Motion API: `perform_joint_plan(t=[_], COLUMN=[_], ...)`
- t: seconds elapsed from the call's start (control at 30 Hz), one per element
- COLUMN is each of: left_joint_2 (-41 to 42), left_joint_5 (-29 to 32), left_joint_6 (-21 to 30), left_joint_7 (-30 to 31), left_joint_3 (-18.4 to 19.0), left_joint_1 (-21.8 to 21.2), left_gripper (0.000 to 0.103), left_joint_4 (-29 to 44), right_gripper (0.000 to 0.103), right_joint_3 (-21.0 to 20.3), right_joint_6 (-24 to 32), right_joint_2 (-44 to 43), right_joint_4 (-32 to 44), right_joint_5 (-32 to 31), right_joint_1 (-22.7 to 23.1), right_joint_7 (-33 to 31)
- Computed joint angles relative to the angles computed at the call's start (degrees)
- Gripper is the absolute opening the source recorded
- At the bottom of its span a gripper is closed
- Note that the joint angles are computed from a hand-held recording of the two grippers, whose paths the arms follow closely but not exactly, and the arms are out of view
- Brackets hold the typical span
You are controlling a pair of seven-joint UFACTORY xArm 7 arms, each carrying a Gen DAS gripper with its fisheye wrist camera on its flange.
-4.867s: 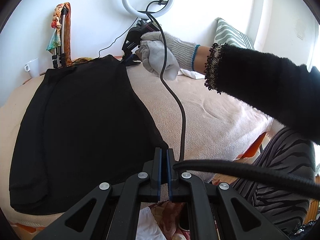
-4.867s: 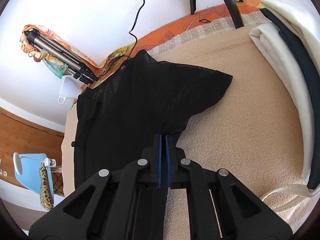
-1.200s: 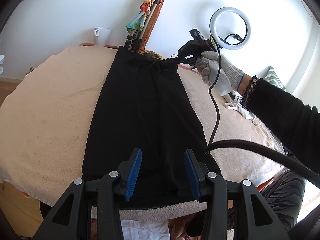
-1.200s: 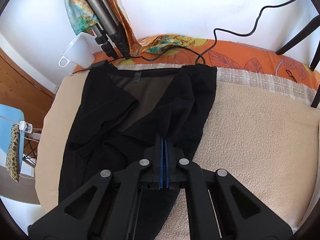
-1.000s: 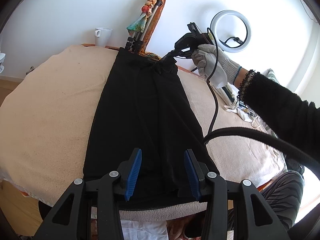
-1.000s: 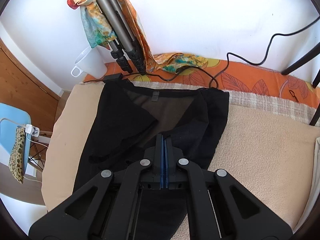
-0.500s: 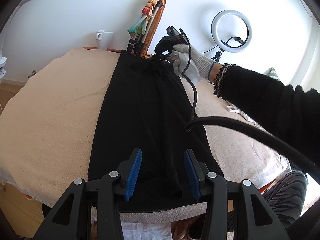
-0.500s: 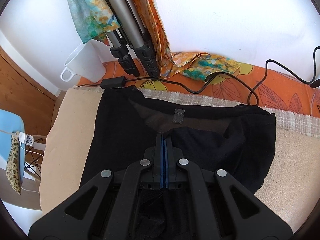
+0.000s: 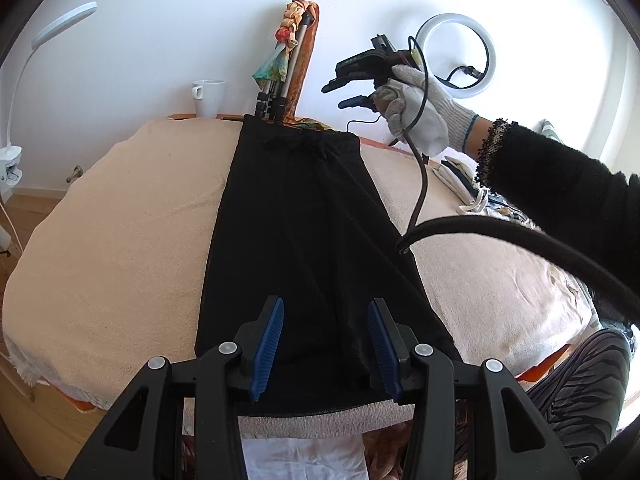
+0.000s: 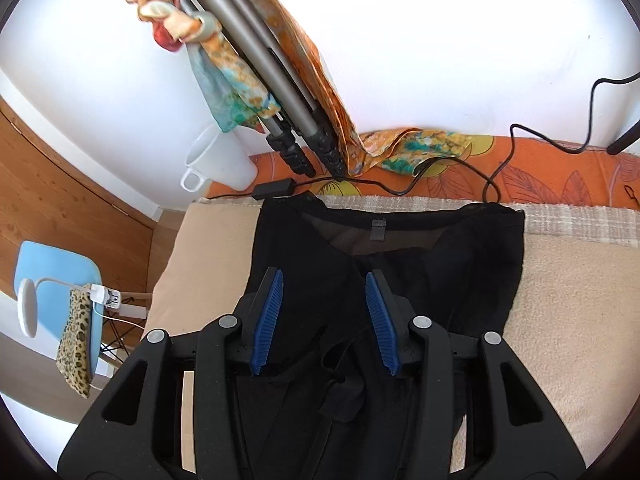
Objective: Fold small clothes
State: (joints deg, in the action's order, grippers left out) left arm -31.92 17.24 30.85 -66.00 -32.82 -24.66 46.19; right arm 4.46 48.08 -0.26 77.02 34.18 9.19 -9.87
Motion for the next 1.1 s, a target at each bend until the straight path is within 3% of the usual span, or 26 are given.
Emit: perform_joint_plan(t=[0.2, 0.47, 0.73, 0.83, 1.0, 1.1], left_joint_2=[-1.7, -5.3, -8.1, -8.6, -5.7, -2.9], left_joint_5=[0.1, -0.7, -3.2, -3.7, -12.1, -12.1], left_joint_6=[3.7, 13.4, 16.6, 16.8, 10.6, 10.5], left_joint_7=[3.9, 19.2, 29.0, 30.5, 32.3, 32.2], left_joint_3=[0.8, 3.4, 4.5, 3.8, 8.4, 7.6], left_joint_1=[-1.9, -5.8, -6.0, -5.9, -8.9, -6.9], left_gripper=[0.045, 0.045, 0.045, 0.045, 0.045, 0.046], left_joint_4=[0.4, 0.3, -1.7, -1.8, -1.1, 1.1], right_gripper=[0.046, 0.046, 0.046, 0.046, 0.046, 0.046], right_joint_3=[-2.9, -7.3, -8.4, -8.1, -7.1, -6.3], right_joint_6=[3.6, 11.3, 20.5, 24.6, 33.1, 35.3], right_joint_2=[-12.3, -33.2, -56.5, -65.8, -79.1, -84.3], right_joint_4=[-5.4, -14.3, -26.9, -32.0, -41.4, -47.5], right_joint_5=[0.2, -4.2, -9.6, -11.6, -11.2, -8.9], right_joint_1=[-0.9, -0.8, -0.7, -1.4, -0.7, 0.3], right_joint_7=[0.6, 4.9, 11.5, 14.6, 20.0, 22.4])
